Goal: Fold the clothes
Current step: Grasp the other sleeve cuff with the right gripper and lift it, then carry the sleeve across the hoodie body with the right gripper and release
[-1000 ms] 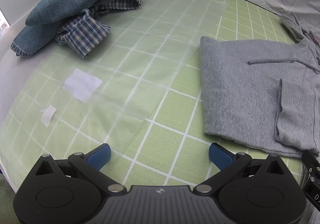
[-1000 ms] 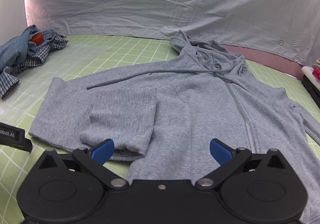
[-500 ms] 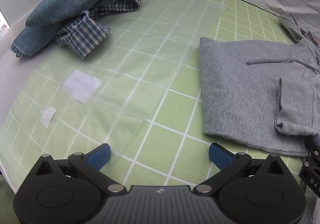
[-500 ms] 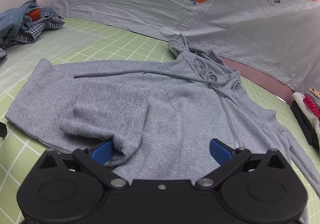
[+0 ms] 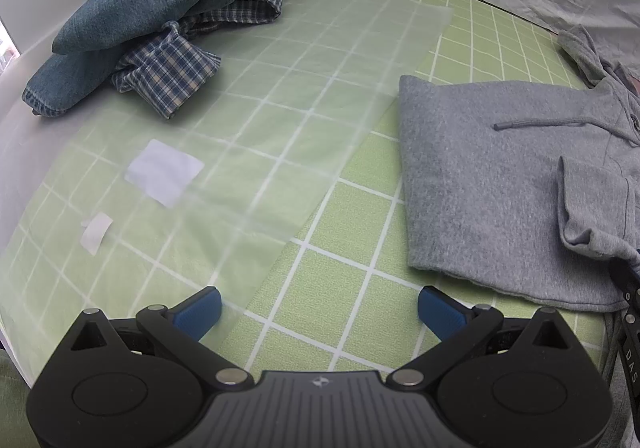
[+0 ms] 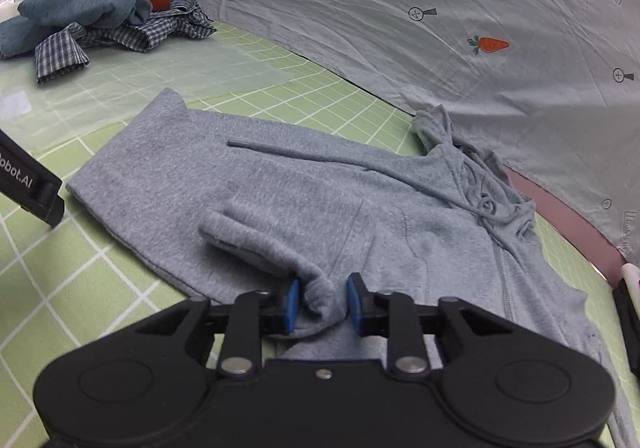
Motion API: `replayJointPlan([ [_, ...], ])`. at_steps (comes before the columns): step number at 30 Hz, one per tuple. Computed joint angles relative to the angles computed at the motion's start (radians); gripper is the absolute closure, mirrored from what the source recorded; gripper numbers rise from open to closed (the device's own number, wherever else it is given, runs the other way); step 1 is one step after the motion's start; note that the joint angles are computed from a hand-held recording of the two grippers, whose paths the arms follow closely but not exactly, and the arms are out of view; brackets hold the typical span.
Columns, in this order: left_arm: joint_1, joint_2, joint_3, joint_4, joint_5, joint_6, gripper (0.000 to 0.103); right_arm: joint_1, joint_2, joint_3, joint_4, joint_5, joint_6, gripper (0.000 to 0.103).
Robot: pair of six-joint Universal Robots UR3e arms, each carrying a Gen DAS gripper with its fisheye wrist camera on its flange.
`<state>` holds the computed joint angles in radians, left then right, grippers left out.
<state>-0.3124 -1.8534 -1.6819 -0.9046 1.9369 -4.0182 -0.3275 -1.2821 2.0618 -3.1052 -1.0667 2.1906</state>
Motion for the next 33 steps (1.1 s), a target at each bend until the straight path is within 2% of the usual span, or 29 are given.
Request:
replayJointPlan([
  [1,0.0,0.0,0.0,0.0,0.0,0.0,0.0,-0.005,-0.003,-0.001,0.011,0.01,0.007,0.085],
  [6,0.0,-0.001,0.002,-0.002,0.0,-0.001,0.0,-0.032,-0.005,-0.05,0.111,0.053,0.079,0.088],
  [15,-0.001,0.002,-0.001,0.0,0.003,-0.001,0.0,-0.028,0.001,-0.121,0.227,0.037,0.177,0.088],
  [21,-0.007,0.002,-0.008,0.013,0.013,-0.004,0.0,-0.036,0.005,-0.144,0.272,0.047,0.201,0.087],
  [28,-0.014,-0.001,-0.012,0.021,0.027,-0.014,0.0,-0.081,0.007,-0.19,0.368,0.122,0.275,0.088],
  [33,-0.049,-0.057,0.087,-0.059,0.081,-0.027,0.0,-0.135,0.009,-0.243,0.398,0.23,0.346,0.09],
])
